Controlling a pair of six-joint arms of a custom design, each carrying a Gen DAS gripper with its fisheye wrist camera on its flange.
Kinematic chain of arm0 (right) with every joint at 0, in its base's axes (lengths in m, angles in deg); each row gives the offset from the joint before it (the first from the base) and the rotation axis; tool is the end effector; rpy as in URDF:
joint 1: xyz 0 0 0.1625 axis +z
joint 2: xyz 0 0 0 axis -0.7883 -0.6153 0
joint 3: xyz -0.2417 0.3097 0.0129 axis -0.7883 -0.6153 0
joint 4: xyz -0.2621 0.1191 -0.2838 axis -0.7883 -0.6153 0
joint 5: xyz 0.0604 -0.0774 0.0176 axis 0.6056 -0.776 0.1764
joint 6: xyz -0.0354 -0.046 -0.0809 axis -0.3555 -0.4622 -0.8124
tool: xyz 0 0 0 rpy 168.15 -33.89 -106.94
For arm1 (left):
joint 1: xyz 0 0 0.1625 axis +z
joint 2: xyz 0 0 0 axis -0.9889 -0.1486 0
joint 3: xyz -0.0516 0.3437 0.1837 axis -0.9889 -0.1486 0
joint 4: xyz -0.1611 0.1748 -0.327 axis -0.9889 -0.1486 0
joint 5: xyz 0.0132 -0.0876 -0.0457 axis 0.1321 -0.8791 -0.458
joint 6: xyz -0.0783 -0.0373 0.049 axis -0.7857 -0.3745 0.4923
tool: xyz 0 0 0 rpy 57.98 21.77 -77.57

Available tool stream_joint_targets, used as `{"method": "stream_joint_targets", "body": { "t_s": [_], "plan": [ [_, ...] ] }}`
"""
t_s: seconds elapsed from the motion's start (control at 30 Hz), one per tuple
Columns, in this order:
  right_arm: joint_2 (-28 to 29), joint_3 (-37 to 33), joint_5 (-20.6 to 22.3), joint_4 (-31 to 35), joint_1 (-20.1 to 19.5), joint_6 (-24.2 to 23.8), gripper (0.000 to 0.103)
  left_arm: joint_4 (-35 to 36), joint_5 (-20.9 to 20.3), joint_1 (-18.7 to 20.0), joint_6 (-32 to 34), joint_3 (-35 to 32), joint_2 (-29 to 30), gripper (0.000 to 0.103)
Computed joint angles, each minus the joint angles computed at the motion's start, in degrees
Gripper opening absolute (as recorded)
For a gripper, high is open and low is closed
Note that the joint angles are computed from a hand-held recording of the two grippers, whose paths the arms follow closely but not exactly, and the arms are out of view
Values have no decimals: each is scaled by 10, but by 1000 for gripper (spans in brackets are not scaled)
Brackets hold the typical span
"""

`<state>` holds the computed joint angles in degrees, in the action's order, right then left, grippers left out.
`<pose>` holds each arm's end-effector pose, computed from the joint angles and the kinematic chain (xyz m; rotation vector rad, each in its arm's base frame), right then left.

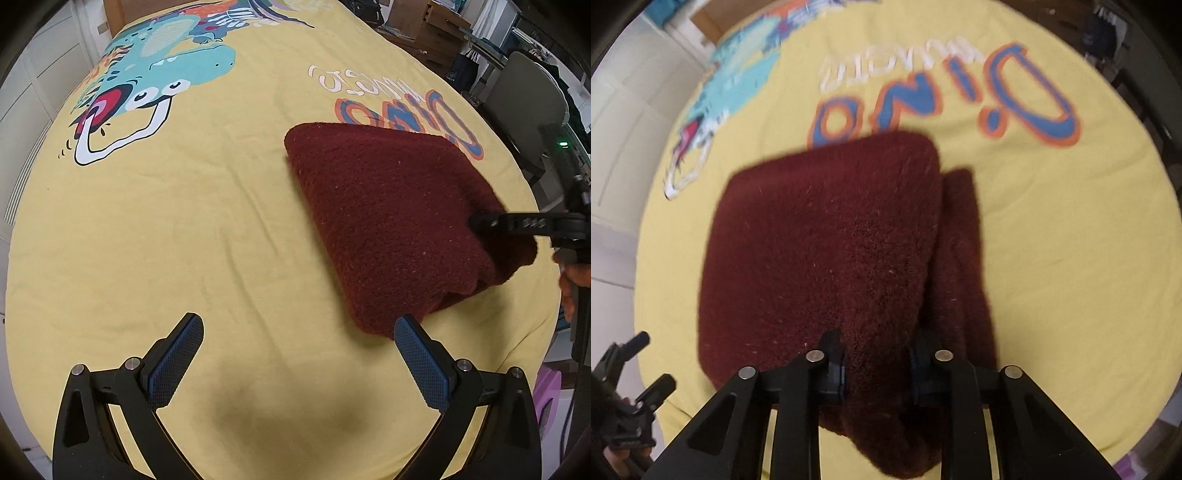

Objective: Fold small clothes

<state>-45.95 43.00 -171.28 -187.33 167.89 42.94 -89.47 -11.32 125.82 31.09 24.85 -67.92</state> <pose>0.3574 -0.5304 0.0940 0.4124 -2.6767 0.1842 -0.1411 -0.4231 0.3487 0.0347 2.3396 -0.4577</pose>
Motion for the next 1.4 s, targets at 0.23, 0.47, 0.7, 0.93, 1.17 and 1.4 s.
{"method": "stream_joint_targets", "body": {
  "t_s": [0.23, 0.47, 0.7, 0.93, 1.17, 1.4],
  "plan": [
    [-47, 35, -49, -16, 4, -31, 21, -16, 0, 1, 12, -4, 14, 102],
    [-58, 87, -61, -19, -25, -28, 27, -38, -9, 3, 26, -2, 29, 102],
    [-71, 101, -62, -28, -38, -21, 76, -49, -8, 11, 29, -4, 42, 102],
    [-89, 81, -5, -41, -45, -26, 83, -106, -16, 34, 43, -26, 65, 102],
    [-59, 36, -7, -29, -40, -27, 88, -141, -34, 67, 86, -119, 176, 102],
    [-42, 36, 1, -28, -45, -35, 90, -112, -42, 91, 85, -164, 256, 102]
  ]
}}
